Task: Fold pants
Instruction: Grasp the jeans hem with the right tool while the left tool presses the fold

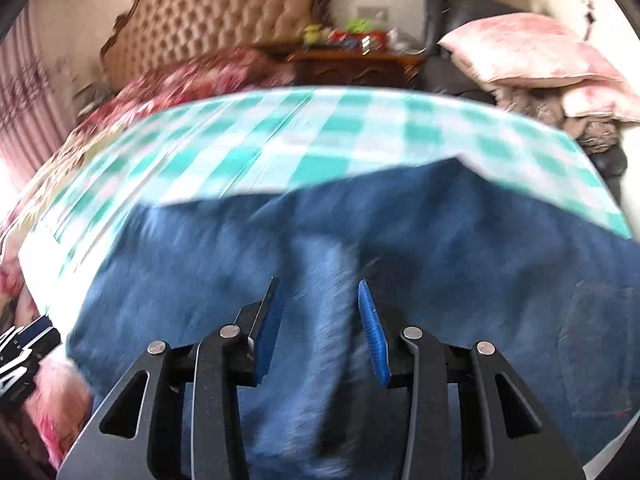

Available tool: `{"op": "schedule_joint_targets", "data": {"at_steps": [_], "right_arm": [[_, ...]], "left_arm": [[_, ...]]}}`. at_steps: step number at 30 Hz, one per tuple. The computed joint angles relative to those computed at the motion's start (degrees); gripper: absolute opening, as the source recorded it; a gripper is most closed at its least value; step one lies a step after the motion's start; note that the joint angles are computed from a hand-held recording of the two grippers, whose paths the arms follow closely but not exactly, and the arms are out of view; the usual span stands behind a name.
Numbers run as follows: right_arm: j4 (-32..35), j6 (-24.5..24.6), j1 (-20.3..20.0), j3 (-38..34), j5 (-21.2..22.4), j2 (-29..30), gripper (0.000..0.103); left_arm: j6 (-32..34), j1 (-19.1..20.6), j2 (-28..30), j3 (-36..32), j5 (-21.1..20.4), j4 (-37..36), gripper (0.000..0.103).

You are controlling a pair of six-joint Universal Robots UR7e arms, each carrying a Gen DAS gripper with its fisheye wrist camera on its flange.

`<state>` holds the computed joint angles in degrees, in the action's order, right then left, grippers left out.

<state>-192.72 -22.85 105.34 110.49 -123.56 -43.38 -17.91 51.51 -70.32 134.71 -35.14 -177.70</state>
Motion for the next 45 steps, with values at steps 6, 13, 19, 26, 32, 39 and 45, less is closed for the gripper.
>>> {"op": "schedule_joint_targets", "data": {"at_steps": [6,13,19,26,32,39,45], "right_arm": [[6.80,1.12,-2.46,-2.15,-2.36,0.41,0.038],[4.09,-0.95,-1.94,-1.89,-4.74,1.71,0.047],[4.73,2.99,-3.00,0.78,-1.41,-2.37,0.047],[0.41,-3.97,-1.12,5.18,-1.29,-3.36,0.047],[1.55,-3.76,-0.61,5.95,-3.39,-3.47,0.047],[5.22,-3.93,0.28,-2.99,-2.93,0.29,0.047],[11.58,1.04,-1.62,-5.75,-4.61,0.94,0.049]], "left_arm": [[13.95,3.16,9.61,-14.81,-7.81,0.11,0.018],[13.80,8.70,20.94,-32.70,-10.14,13.68,0.019],[8.88,7.14,14.07,-24.60,-8.29,6.70,0.026],[3.42,1.54,5.07,-5.41,-2.29,0.58,0.025],[1.64,-0.20,4.37,-0.36,0.39,-1.01,0.030],[1.39,0.70,4.36,-1.10,-1.18,-0.63,0.033],[10.62,1.02,6.60,-8.26,-5.46,-4.93,0.031]]}}
